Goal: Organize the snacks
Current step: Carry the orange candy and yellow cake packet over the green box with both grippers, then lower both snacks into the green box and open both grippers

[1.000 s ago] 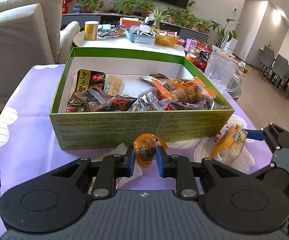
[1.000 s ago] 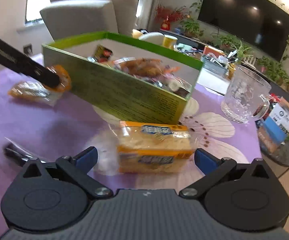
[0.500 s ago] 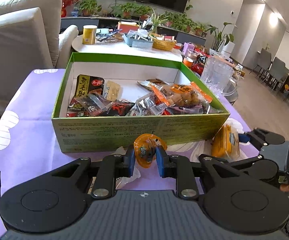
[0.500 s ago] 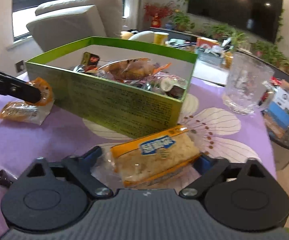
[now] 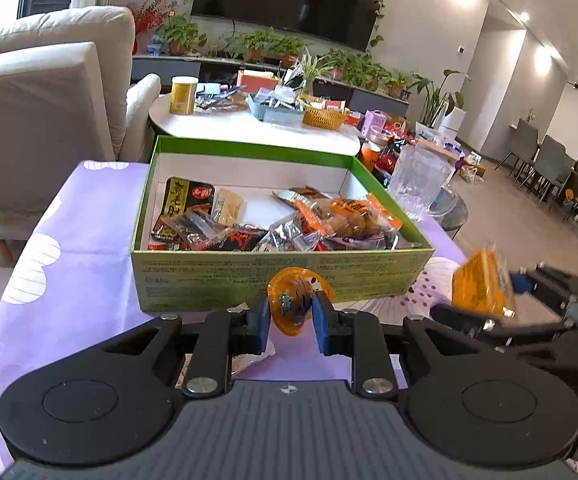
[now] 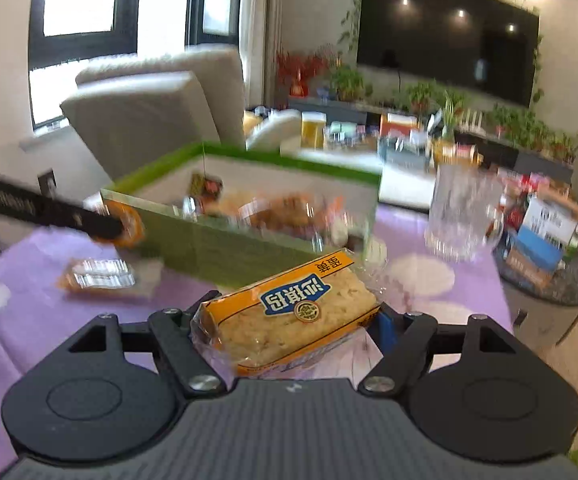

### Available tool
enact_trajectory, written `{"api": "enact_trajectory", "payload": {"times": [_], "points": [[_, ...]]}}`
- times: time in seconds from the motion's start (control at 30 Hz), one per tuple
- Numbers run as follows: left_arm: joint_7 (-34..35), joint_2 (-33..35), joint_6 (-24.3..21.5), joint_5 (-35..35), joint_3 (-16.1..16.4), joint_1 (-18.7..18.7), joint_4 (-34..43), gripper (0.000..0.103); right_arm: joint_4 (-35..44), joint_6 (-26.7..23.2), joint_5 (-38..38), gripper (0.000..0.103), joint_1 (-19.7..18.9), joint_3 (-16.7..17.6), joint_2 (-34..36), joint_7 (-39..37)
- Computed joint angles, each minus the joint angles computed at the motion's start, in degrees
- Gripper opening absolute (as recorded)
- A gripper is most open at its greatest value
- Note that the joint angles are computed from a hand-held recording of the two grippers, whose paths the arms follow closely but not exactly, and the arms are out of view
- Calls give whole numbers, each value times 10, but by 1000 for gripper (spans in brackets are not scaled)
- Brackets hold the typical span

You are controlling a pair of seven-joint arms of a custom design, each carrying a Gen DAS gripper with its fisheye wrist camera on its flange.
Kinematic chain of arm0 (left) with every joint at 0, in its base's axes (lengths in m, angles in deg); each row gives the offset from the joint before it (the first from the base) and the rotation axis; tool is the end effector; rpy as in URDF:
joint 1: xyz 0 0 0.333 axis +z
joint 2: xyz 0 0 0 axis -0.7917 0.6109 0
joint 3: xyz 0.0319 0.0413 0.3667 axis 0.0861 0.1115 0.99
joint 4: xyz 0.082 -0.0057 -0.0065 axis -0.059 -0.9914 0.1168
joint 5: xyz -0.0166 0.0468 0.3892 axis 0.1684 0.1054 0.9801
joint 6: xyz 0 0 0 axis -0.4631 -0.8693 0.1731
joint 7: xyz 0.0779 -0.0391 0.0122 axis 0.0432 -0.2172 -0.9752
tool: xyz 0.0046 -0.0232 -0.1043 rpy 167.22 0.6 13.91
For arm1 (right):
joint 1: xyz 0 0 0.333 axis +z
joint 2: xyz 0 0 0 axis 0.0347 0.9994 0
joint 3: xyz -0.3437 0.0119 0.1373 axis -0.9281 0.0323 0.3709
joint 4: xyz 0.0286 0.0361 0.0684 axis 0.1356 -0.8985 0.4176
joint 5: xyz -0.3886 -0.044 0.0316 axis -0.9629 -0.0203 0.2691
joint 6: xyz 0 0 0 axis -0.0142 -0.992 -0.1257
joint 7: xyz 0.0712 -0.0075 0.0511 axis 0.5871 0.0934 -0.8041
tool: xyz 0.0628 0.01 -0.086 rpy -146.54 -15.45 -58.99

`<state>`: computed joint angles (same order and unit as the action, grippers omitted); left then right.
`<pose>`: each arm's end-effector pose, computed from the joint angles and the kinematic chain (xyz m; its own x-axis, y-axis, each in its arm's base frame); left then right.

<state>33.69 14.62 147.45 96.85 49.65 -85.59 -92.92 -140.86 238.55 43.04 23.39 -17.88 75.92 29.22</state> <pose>0.5256 -0.4801 0.4706 -0.1574 -0.9600 0.2314 -0.6131 -0.0887 -0.7850 0.5039 0.2661 0.4575 0.4614 -0.8870 0.0159 -0.4605 -0.2548 -0.8503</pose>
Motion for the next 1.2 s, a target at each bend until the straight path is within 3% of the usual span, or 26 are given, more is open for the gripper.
{"api": "enact_trajectory", "payload": {"times": [0.13,0.43,0.63,0.77,0.87,1.03,1.07,1.13,1.2], "points": [[-13,-4,-3,18,4,-3,3,21,18,36,-38,78,-19,15,6,48],[-30,4,-23,56,9,9,44,21,100,67,18,78,22,-5,55,15],[1,42,-23,19,17,19,93,21,146,65,79,78,49,-20,87,-21],[29,66,-24,-22,27,19,116,21,183,41,136,78,80,-45,110,-62],[50,79,-14,-51,35,21,128,21,210,23,153,78,81,-47,128,-69],[104,105,-16,-109,44,22,153,24,261,-11,225,78,143,-111,161,-106],[116,108,-19,-121,45,21,157,29,271,-20,240,78,159,-128,168,-112],[128,111,-25,-135,52,16,160,52,285,-34,266,78,190,-162,180,-122],[126,110,-23,-131,64,9,156,53,297,-36,292,78,226,-203,194,-126]]}}
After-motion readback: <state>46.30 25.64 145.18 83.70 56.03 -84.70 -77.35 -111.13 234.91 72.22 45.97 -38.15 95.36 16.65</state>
